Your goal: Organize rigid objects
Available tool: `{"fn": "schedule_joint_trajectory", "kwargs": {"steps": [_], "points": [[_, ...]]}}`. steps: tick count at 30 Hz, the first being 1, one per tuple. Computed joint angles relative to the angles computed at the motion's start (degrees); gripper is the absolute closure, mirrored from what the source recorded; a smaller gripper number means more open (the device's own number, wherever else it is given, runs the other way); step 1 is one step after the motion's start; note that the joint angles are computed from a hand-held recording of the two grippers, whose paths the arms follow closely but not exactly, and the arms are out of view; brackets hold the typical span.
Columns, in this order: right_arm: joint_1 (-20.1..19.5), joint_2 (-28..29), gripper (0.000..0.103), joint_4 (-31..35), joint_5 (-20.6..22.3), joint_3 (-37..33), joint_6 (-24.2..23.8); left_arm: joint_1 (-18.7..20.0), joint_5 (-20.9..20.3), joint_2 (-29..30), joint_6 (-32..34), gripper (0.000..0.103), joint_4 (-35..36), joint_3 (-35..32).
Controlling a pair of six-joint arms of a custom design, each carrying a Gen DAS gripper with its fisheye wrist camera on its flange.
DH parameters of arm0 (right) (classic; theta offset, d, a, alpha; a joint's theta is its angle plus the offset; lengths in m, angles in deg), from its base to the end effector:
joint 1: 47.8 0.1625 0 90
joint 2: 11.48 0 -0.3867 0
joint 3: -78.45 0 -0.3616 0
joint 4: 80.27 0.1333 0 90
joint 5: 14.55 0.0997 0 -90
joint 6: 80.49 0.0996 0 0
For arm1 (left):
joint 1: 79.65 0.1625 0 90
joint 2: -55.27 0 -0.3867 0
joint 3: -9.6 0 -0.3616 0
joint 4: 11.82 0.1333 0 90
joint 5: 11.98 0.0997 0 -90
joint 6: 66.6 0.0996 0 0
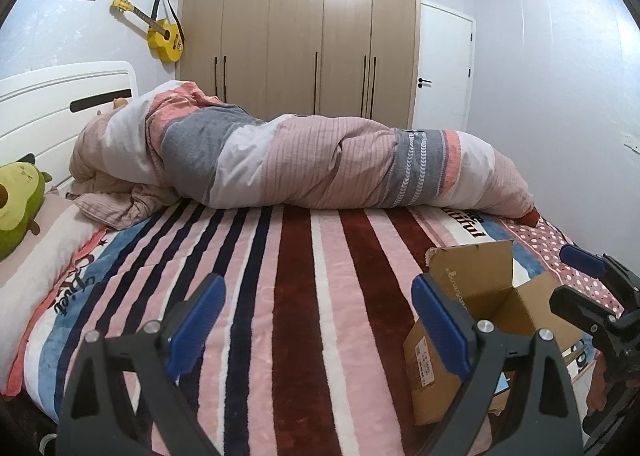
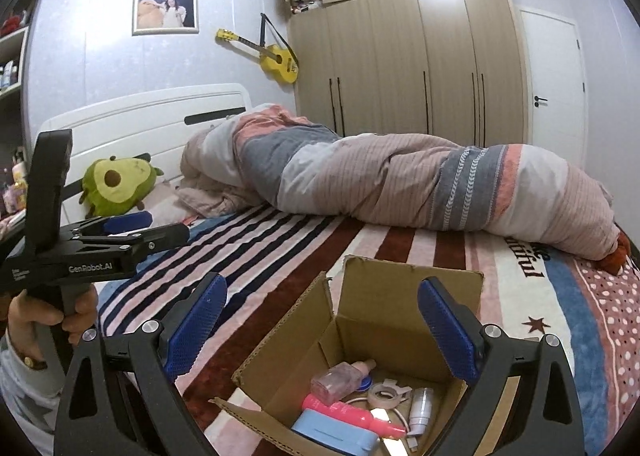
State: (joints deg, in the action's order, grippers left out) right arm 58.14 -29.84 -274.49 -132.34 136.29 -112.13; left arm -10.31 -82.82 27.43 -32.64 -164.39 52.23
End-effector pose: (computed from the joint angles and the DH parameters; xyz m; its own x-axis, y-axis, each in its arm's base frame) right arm 0.2945 -0.7149 0.1070 -0.7613 -0.0769 0.6438 -0.6068 0.4346 -0.6656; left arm -0.1369 -0.8335 0.2614 -0.6718 0.4390 -0.5966 0.7383 0.4624 -0.4910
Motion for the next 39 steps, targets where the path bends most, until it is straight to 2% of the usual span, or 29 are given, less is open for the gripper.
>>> {"fn": "schedule_joint_trajectory", "kwargs": {"steps": [39], "points": [[0.4, 0.7, 0.007, -0.9, 0.2, -0.2, 0.6, 0.1, 0.2, -0.5, 0.3, 0.01, -0.6, 0.6]]}}
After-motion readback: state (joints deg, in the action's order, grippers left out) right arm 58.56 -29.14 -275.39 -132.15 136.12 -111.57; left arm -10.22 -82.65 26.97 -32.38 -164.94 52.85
